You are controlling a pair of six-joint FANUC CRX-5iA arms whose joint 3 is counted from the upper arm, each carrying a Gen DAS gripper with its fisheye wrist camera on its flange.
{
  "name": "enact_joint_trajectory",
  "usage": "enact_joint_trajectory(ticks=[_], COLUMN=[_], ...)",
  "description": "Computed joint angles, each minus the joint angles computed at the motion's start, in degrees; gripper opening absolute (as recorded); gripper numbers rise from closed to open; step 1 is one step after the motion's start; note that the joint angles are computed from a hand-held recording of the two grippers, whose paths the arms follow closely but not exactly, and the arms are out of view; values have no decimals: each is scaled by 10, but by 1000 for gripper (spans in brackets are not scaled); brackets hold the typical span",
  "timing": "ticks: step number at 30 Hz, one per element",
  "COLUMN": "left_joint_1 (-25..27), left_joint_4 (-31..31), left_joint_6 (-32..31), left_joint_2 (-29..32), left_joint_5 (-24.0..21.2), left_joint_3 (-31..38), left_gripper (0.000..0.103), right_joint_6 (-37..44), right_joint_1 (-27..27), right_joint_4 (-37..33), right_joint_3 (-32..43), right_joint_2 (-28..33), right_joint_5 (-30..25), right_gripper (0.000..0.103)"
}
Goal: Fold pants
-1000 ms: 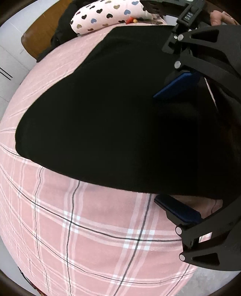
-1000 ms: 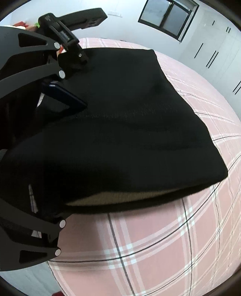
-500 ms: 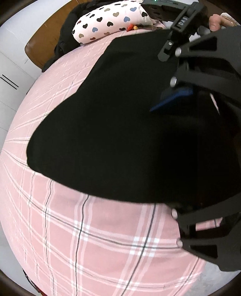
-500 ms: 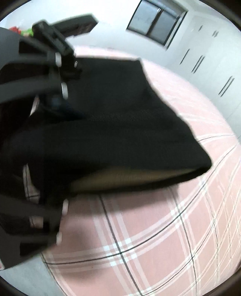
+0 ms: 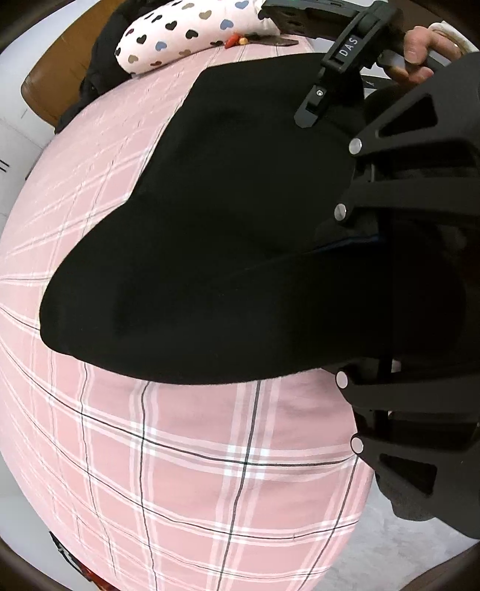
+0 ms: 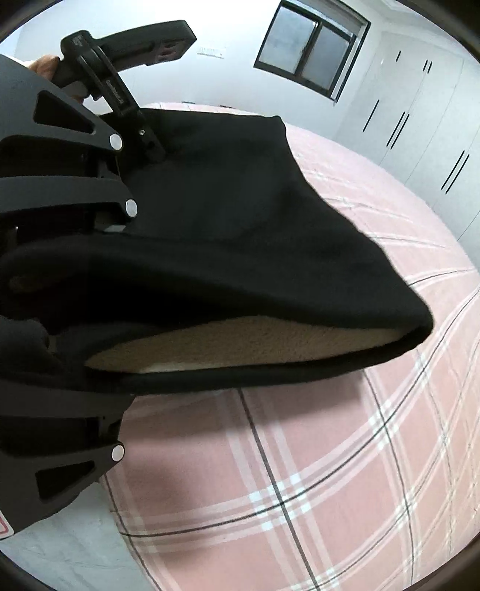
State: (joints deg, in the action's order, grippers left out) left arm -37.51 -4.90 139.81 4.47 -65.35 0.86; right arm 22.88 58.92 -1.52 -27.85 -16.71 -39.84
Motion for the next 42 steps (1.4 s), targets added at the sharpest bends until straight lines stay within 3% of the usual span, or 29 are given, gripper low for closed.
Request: enact_joint_trajectory(ticks=[7,10,13,15,18,22,35,42], left_joint_1=[16,30,49,62,69,63,-7,-41], left_joint_4=[20,38,71,101,120,105,0,-36], left_joint_6=[-12,-17,-28,-42,-52,-39,0,12], left_joint_2=[66,59,53,46,39,40,61,62], left_joint_5=[-22,-10,20,50,61,37,-124,-175], left_joint_3=[68,44,16,-8,-15,14,184,234], left_gripper=[46,57,61,53,36,33,32,32], right_joint_6=[50,52,46,42,-6,-69,-116,-160], right_joint_1=[-25,-29,-28,-30,1,33,115,168], right_joint_4=[-68,-88,-91,-93,-32,23,80,130], right_joint_3=[5,22,30,34,38,37,57,55], right_joint_2=[-11,-5,-1,1,2,-16,-87,-113], right_joint_5=[-13,-20,-25,-29,-43,-64,-114,-125], right_gripper=[50,51,52,51,41,38,37,37])
